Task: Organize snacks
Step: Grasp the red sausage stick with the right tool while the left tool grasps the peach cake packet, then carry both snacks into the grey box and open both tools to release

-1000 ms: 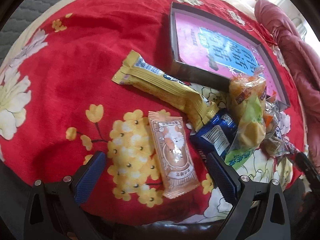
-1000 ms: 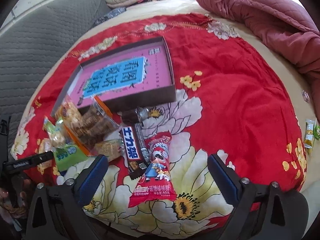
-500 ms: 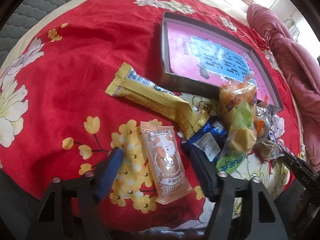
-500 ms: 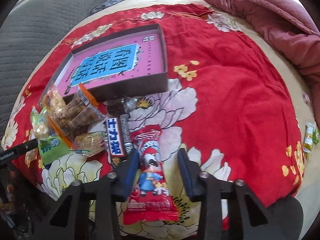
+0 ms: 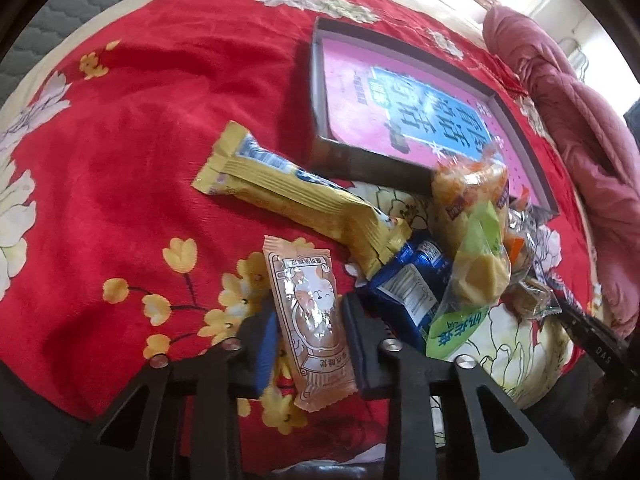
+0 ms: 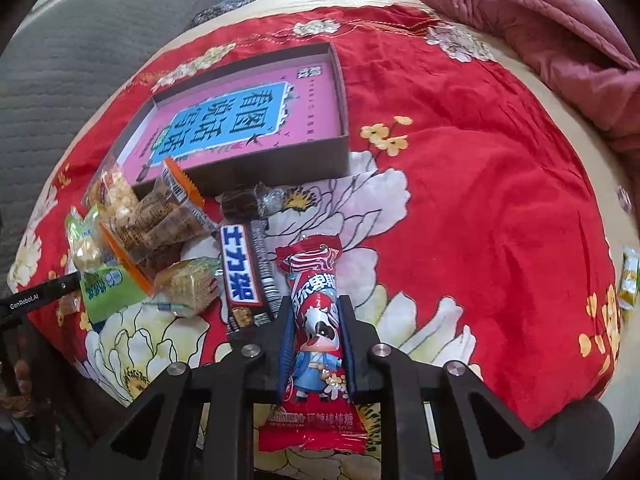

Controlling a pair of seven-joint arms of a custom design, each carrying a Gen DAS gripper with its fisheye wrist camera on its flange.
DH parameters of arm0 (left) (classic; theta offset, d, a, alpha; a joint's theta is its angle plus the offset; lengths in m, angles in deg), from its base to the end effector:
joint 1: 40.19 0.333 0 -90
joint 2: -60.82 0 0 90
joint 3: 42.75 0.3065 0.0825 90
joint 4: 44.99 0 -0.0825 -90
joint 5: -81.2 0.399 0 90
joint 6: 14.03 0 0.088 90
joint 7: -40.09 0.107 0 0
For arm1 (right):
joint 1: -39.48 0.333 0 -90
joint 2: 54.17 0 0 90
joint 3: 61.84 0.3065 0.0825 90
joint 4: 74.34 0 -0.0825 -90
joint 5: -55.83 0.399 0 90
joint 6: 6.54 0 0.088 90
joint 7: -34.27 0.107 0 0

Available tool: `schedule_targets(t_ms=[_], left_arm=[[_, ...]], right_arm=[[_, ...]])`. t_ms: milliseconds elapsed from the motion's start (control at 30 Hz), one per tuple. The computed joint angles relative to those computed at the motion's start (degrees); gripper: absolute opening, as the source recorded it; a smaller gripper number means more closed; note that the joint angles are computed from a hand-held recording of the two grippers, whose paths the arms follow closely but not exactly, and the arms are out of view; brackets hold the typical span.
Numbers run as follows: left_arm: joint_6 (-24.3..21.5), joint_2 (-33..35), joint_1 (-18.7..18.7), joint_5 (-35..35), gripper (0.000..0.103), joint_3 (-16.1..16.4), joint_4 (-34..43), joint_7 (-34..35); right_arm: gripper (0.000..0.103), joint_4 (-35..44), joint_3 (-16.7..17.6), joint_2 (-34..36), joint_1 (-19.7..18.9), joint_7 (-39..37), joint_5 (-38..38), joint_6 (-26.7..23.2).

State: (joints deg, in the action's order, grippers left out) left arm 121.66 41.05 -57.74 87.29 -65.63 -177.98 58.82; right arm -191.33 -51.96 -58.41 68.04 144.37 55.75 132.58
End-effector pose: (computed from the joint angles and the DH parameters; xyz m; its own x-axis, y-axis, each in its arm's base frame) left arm 0.3748 -0.3308 0.4889 0.4022 -0.8804 0.2512 -0.8221 -0.4680 -0.3242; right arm 0.4578 0.3659 0.5091 0.3439 -0.9286 -0.1392 -0.8694 -0.2588 -0.4209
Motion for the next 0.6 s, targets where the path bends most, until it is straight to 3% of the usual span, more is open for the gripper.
schedule_targets(t_ms=[133, 600], left_arm=[[0.02, -1.06, -0.07, -0.17, 0.023, 0.06, -0.59, 0.13], [-0.88, -5.32, 1.38, 3.00, 0.022, -1.95, -0.12, -0.73]], right_arm=[[0.020, -1.57, -0.47, -1.47, -0.35, 1.02, 1.43, 1.81], [0.020, -4.36, -1.93, -3.70, 0.13, -2.03, 9.76, 9.74]])
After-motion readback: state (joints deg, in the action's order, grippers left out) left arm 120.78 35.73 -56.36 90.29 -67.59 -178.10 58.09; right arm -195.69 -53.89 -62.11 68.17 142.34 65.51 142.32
